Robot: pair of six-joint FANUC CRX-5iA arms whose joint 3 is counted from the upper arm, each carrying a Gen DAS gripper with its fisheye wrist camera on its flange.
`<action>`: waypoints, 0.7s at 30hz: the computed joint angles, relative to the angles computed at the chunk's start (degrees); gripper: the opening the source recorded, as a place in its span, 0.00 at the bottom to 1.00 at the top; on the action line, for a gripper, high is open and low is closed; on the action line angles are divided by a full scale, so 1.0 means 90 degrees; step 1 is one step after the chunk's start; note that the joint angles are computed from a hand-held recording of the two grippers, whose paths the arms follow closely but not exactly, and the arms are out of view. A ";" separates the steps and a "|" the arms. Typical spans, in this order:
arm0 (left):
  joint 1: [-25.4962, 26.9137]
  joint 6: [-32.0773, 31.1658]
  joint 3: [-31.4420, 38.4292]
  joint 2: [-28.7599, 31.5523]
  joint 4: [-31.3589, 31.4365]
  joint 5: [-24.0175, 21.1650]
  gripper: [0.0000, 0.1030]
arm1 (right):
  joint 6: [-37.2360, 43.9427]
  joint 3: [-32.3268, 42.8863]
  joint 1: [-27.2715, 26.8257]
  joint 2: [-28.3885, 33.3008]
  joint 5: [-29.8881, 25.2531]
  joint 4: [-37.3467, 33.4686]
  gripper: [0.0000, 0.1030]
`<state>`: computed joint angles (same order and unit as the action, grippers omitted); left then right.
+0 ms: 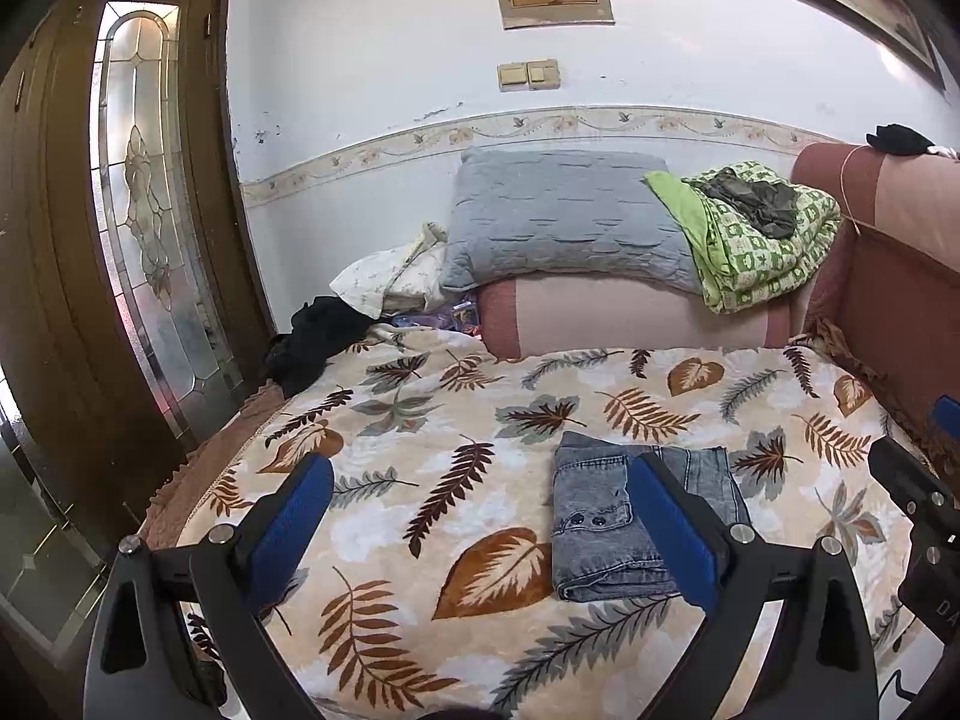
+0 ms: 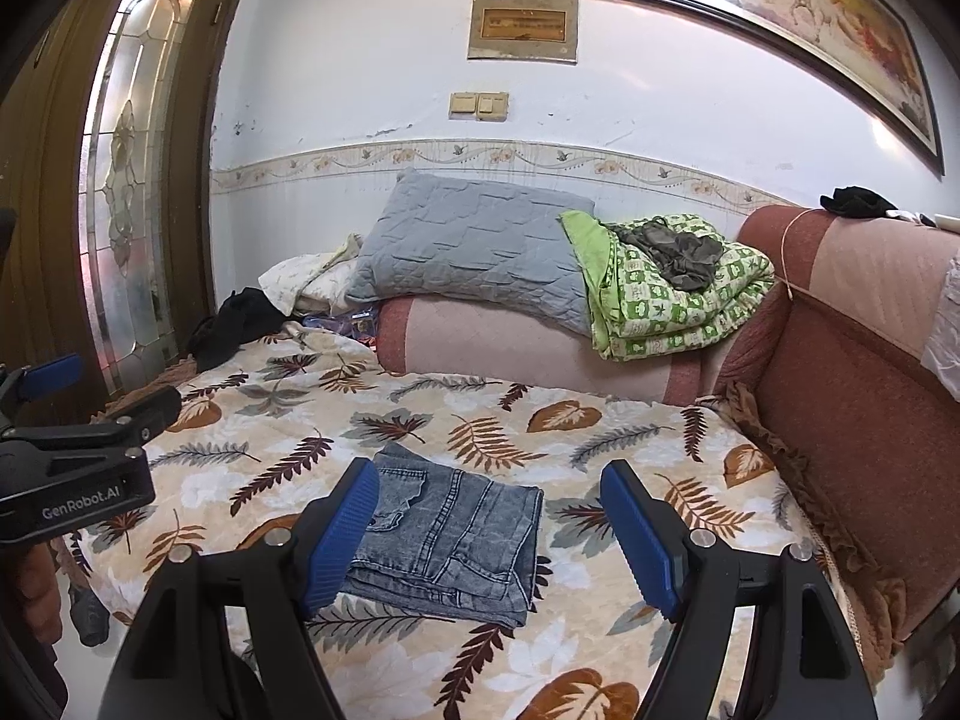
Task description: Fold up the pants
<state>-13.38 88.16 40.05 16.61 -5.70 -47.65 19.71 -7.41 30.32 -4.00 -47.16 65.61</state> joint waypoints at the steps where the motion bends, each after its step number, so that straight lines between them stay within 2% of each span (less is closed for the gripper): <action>1: -0.0002 0.0005 0.0004 0.0003 -0.0002 -0.0002 0.96 | -0.0004 0.0000 0.0001 0.0000 0.0001 0.0001 0.77; 21: 0.0011 -0.0101 -0.0068 0.0045 0.0163 0.0078 0.96 | -0.0027 -0.0031 -0.0037 0.0001 0.0011 -0.0060 0.77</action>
<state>-13.28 87.25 39.44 17.02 -4.24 -46.94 19.47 -7.70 29.99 -3.99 -47.06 65.08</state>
